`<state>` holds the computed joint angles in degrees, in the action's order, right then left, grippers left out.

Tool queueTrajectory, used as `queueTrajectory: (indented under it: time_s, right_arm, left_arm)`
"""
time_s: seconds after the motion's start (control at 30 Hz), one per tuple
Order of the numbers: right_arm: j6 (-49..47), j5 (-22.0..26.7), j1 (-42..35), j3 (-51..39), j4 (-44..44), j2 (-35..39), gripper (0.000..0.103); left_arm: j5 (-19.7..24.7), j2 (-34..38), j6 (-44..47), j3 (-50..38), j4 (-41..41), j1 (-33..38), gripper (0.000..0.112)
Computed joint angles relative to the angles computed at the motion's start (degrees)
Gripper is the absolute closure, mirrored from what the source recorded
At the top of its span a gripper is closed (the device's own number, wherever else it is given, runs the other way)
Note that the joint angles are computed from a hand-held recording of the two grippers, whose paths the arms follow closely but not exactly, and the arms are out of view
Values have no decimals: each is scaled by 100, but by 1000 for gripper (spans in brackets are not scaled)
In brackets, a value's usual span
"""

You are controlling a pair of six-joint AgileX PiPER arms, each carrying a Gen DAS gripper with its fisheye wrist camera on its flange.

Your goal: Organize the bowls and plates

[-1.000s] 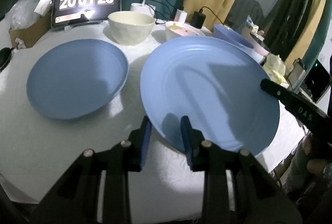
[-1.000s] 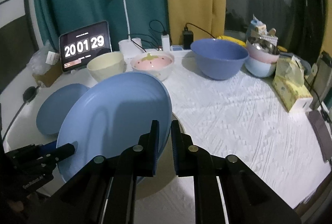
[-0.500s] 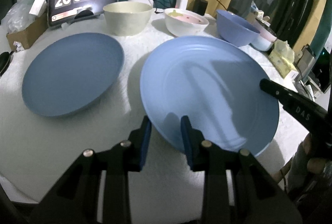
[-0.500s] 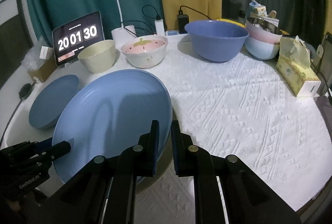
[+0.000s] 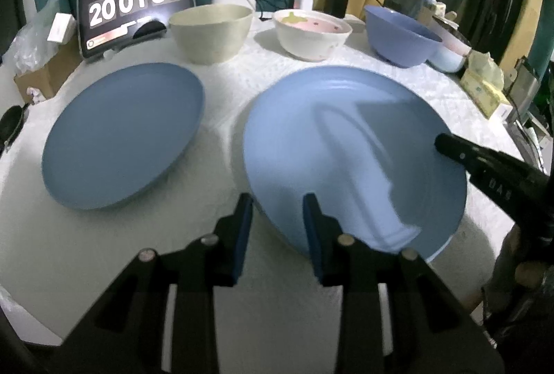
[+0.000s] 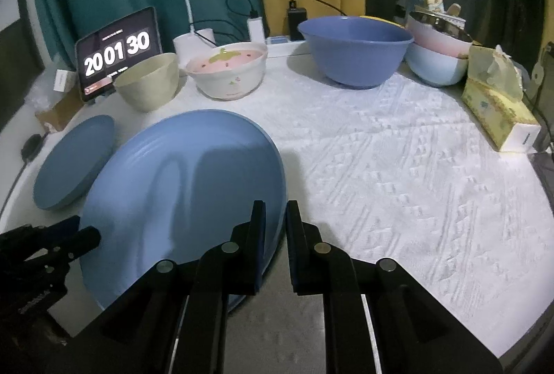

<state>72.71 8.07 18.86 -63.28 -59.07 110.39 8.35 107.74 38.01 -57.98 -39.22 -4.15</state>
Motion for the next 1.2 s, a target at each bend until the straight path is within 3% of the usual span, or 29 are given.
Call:
queueTrajectory:
  time_s: [0.1, 0.23, 0.4, 0.53, 0.67, 0.9, 1.2]
  right_arm:
    - [-100, -104, -97, 57, 117, -10, 90]
    - [-700, -115, -116, 19, 666, 13, 90]
    - [-739, 24, -49, -37, 691, 55, 90]
    - [-867, 187, 13, -134, 779, 46, 89]
    - [-871, 338, 60, -206, 777, 19, 76]
    - [-468, 646, 208, -349, 415, -127, 74]
    - [-774, 753, 507, -641, 758, -251, 74]
  left_arm:
    - [96, 77, -288, -77, 319, -2, 79]
    - [156, 93, -96, -90, 126, 31, 78]
    - [112, -12, 348, -24, -332, 106, 74]
    - [108, -98, 904, 21, -969, 231, 71]
    - [126, -172, 1673, 79, -1740, 352, 69]
    - [112, -325, 3033, 162, -3066, 551, 68]
    - [105, -472, 5500, 275, -5405, 773, 67]
